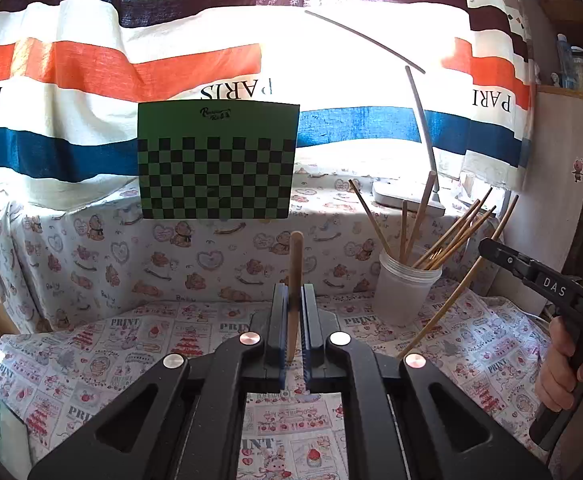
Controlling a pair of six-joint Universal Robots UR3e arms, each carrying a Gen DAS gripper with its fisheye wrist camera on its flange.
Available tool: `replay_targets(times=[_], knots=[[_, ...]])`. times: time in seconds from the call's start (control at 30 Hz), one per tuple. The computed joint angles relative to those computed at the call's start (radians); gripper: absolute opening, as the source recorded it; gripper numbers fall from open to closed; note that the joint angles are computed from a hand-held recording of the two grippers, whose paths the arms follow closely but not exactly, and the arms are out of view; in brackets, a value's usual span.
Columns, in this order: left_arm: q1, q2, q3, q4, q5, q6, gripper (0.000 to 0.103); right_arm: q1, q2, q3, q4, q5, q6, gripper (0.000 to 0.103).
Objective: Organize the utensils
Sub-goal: 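Carry both chopsticks over the clear cup and lower them inside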
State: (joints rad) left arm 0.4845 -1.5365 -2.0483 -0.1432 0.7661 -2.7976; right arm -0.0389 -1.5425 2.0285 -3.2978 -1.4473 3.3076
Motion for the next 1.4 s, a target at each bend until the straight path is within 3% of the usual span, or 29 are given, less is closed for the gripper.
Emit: replay_targets(times=[0.2,0.3,0.47,0.57,0.7,0.83,0.93,1.2,1.4], knots=[[-0.027,-0.016,-0.018,0.079,0.037,-0.007,0.005,0.018,0.004,-0.013,0.014,-0.007,-0.039,0.007],[-0.079,-0.046,-0.019,0.127,0.114,0.013,0.005,0.038,0.021,-0.035,0.033,-0.059,-0.052,0.007],[-0.091,-0.066,-0.019,0.149,0.126,0.013,0.005,-0.005,0.012,-0.032,0.069,0.006,-0.025,0.007],[-0.059,-0.062,-0.042,0.198,0.081,-0.019,0.005,-0.013,0.007,-0.018,0.045,0.014,-0.008,0.007],[0.029,-0.021,-0.085,0.259,-0.080,-0.053,0.005,-0.024,-0.024,0.048,-0.096,0.015,0.020,0.007],[0.057,0.024,-0.101,0.300,-0.115,-0.113,0.005,-0.037,-0.071,0.112,-0.216,0.004,0.053,0.007],[0.049,0.050,-0.087,0.284,-0.140,-0.127,0.005,-0.059,-0.100,0.122,-0.212,0.030,0.054,0.007],[-0.146,0.006,0.097,0.203,-0.047,-0.155,0.005,-0.139,-0.158,0.155,-0.218,0.091,0.092,0.007],[-0.306,-0.062,0.275,0.081,0.028,-0.173,0.005,-0.289,-0.242,0.204,-0.238,0.232,0.158,0.007]])
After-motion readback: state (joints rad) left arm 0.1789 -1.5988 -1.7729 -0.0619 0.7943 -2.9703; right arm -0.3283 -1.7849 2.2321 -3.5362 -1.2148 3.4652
